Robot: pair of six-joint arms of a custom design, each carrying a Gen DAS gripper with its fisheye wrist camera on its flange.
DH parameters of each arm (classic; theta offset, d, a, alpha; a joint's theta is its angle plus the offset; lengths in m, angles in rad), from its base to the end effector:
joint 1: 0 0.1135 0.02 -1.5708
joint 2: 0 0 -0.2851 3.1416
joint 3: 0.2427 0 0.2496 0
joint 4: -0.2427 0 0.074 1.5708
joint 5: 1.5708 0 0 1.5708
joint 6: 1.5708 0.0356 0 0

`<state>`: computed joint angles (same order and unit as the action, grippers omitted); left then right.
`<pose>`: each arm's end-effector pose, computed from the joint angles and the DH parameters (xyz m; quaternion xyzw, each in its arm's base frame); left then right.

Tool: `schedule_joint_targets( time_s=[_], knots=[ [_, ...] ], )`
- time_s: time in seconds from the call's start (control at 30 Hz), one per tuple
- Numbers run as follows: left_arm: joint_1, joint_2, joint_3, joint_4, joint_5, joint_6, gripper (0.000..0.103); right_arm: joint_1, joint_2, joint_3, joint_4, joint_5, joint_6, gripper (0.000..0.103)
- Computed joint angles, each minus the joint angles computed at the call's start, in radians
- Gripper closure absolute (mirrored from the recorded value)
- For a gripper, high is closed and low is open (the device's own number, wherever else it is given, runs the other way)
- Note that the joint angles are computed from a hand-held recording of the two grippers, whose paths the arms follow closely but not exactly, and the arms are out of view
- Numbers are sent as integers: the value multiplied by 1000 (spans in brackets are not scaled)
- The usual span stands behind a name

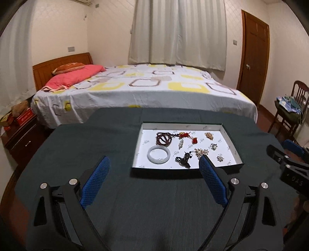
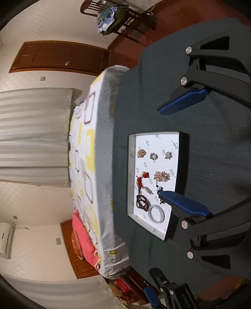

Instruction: Organize jewelry

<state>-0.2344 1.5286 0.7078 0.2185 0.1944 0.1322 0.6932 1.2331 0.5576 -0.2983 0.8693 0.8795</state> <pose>0.2968 -0.0779 0.2002 0.2050 0.8579 -0.1094 0.4584 0.1763 0.1111 0.1976 0.2039 0.8516 -0.0955 0.4733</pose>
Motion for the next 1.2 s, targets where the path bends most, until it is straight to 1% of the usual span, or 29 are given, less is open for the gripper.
schedule_joint_targets(
  time_s=[0.13,0.17,0.23,0.27,0.4,0.5,0.63,0.77,0.93,1.0,1.2],
  knots=[
    [57,-123,-63,-22,31,-1,11,141,-30,60,-221,105,166,23],
    [74,-156,-75,-35,45,1,11,187,-32,85,-303,139,235,23],
    [96,-204,-96,-52,59,8,10,246,-28,116,-404,178,327,23],
    [106,-230,-109,-56,66,10,10,286,-19,140,-483,204,399,23],
    [156,-308,-133,-93,106,20,10,391,31,201,-707,256,630,22],
    [197,-356,-137,-129,141,21,10,444,56,231,-814,271,748,22],
    [233,-405,-141,-165,178,24,9,497,92,266,-928,285,871,22],
    [263,-440,-143,-193,203,40,9,525,115,282,-987,291,940,22],
    [302,-468,-145,-212,235,34,8,543,131,296,-1027,299,989,22],
    [304,-476,-147,-214,237,33,8,550,144,305,-1049,302,1009,22],
    [301,-488,-153,-219,242,44,8,554,159,314,-1061,303,1029,22]
  ],
)
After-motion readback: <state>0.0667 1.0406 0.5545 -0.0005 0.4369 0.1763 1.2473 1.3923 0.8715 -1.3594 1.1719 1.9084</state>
